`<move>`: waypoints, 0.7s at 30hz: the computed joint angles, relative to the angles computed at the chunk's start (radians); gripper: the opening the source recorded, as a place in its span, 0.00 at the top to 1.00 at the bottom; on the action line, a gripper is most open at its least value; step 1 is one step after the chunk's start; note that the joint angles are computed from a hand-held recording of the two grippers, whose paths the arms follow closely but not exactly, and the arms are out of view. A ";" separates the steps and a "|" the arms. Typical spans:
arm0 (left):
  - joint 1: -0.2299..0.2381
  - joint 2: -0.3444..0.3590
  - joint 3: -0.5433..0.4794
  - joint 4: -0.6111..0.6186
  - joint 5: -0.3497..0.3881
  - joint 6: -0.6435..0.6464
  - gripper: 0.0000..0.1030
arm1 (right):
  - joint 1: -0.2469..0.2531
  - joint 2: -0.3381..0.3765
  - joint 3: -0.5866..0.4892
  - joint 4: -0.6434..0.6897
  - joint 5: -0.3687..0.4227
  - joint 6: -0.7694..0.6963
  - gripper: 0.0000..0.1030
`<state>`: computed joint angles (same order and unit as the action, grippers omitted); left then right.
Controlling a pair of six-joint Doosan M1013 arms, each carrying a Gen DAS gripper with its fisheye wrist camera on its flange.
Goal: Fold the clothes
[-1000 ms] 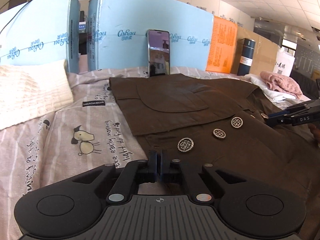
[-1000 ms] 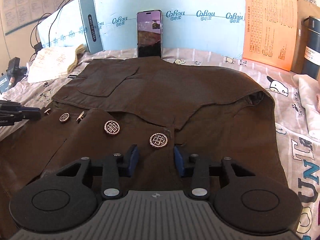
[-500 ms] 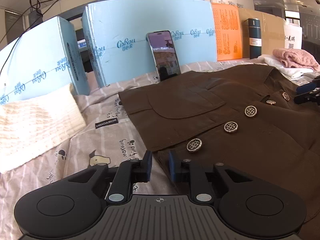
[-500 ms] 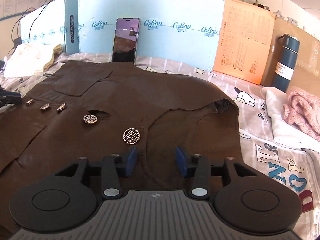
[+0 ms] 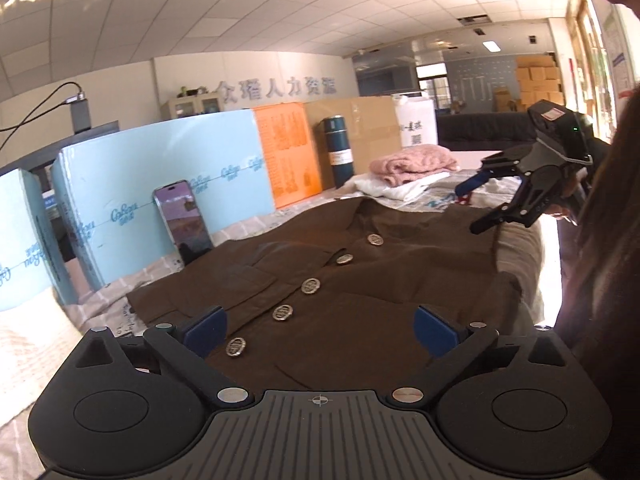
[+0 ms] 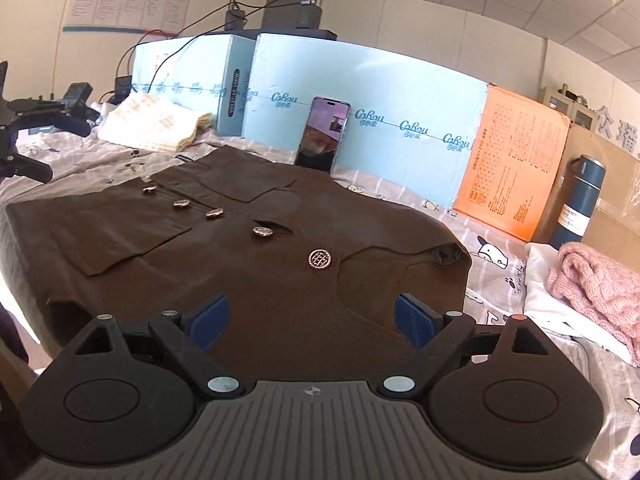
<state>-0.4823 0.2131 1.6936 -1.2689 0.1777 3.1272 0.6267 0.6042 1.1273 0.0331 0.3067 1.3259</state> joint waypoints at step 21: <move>-0.041 0.024 -0.010 0.961 0.081 -0.843 0.01 | 0.017 0.044 -0.075 -0.038 0.163 -0.157 0.05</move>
<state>-0.5234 0.2367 1.6833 -0.3081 0.2588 2.2846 0.6436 0.6486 1.0527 -0.0049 0.4694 1.1689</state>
